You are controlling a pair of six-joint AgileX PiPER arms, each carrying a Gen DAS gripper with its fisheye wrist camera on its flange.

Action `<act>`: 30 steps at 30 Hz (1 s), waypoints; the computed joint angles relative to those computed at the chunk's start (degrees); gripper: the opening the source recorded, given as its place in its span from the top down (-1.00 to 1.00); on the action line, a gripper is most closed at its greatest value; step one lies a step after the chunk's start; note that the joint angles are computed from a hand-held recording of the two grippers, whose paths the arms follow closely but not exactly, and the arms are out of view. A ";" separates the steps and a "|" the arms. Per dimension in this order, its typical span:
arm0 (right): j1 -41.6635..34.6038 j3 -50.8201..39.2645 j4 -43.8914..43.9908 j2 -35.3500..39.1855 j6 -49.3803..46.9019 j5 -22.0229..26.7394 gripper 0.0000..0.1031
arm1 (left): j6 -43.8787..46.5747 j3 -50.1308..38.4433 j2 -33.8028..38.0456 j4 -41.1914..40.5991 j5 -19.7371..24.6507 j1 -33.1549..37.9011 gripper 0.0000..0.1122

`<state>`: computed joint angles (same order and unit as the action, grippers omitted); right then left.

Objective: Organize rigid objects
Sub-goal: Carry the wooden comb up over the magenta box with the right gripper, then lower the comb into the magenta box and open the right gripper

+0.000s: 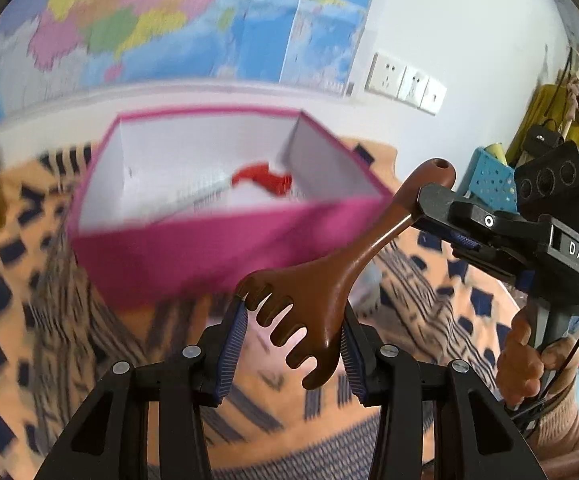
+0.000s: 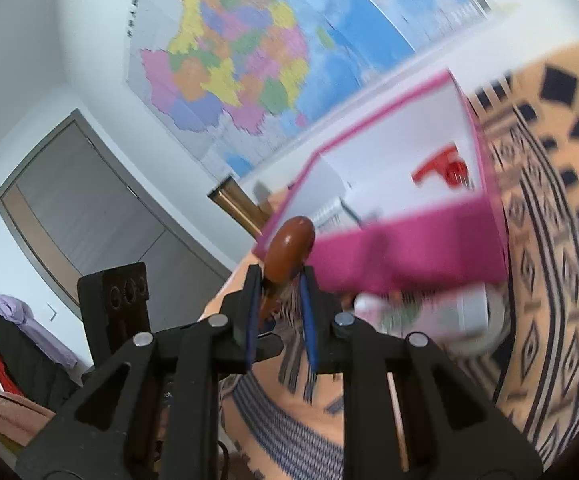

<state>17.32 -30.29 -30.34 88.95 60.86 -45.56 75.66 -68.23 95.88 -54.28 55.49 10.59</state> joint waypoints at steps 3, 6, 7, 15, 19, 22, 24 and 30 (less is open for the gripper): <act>-3.02 -2.94 -4.35 -0.22 3.14 0.83 0.59 | -2.59 -5.71 2.09 0.60 -0.96 -2.40 0.20; -6.09 -7.23 -8.63 0.55 6.56 2.24 0.59 | -6.40 -10.43 4.76 1.79 -1.84 -5.53 0.20; -7.18 -8.26 -10.05 1.01 7.67 2.10 0.59 | -7.47 -12.19 5.86 2.18 -1.96 -6.22 0.20; -12.32 -18.13 -19.19 7.16 15.63 4.98 0.59 | -16.34 -22.16 13.60 10.07 -5.79 -12.13 0.21; -13.77 -21.71 -23.94 10.42 20.38 6.51 0.58 | -19.45 -23.70 15.63 13.88 -7.83 -14.00 0.21; -13.45 -24.41 -28.73 11.69 25.60 12.67 0.46 | -19.88 -24.03 16.42 15.30 -9.12 -14.71 0.21; -13.47 -25.36 -31.27 12.55 27.91 14.15 0.42 | -19.34 -23.27 16.03 15.53 -10.42 -14.99 0.20; -11.64 -26.97 -39.97 11.90 36.47 22.11 0.29 | -19.01 -22.50 15.50 15.51 -12.14 -14.99 0.19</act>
